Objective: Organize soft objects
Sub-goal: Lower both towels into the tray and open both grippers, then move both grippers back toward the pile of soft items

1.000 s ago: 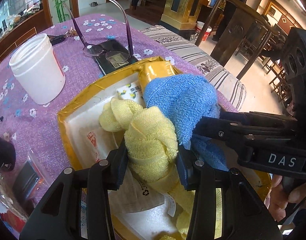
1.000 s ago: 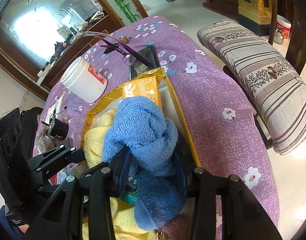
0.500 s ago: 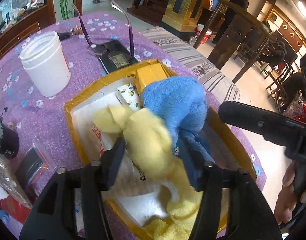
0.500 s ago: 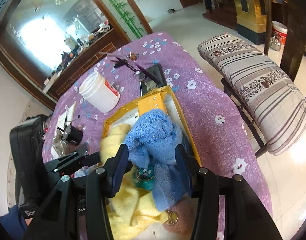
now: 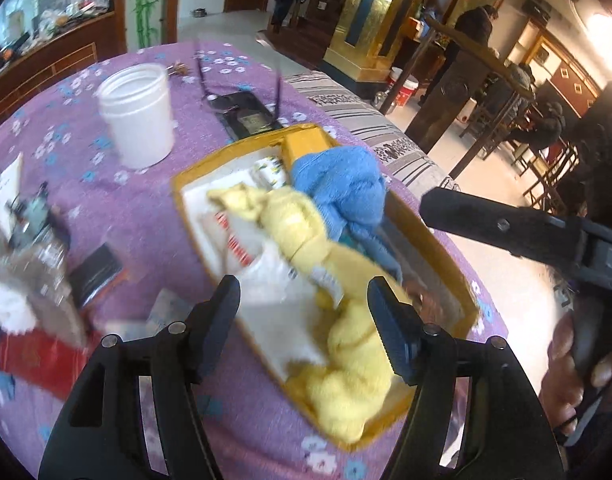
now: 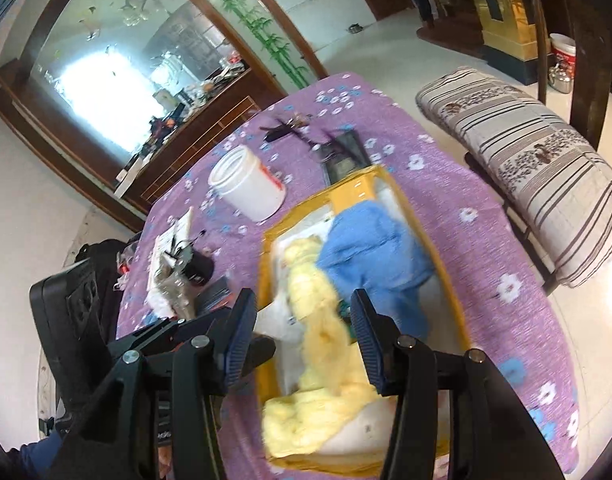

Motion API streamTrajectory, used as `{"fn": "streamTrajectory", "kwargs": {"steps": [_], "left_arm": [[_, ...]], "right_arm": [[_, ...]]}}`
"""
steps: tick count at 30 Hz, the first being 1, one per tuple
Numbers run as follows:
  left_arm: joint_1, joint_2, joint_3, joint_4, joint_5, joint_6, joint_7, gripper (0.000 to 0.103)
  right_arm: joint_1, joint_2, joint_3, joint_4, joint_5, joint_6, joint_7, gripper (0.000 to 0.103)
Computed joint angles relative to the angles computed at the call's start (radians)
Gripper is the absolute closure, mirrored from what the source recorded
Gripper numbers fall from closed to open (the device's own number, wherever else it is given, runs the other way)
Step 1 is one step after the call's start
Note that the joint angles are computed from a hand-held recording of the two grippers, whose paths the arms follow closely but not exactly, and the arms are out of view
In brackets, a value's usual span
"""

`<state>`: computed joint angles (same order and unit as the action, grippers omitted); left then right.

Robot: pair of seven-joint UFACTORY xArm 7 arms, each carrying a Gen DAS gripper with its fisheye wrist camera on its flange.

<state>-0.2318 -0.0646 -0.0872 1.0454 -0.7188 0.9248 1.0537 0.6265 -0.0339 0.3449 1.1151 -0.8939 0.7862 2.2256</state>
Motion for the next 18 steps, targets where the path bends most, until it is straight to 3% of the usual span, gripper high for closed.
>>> {"fn": "streamTrajectory", "kwargs": {"steps": [7, 11, 18], "left_arm": [[0.083, -0.042, 0.079, -0.027, -0.019, 0.083, 0.039, 0.036], [0.152, -0.037, 0.125, -0.038, -0.029, 0.089, 0.055, 0.036], [0.289, 0.046, 0.176, 0.002, -0.012, 0.08, -0.016, 0.036]], "right_arm": [[0.041, 0.143, -0.037, 0.138, -0.018, -0.064, -0.056, 0.054], [0.08, 0.259, -0.078, 0.249, 0.002, -0.139, -0.147, 0.054], [0.111, 0.536, -0.079, 0.561, 0.183, -0.192, -0.498, 0.054]]}}
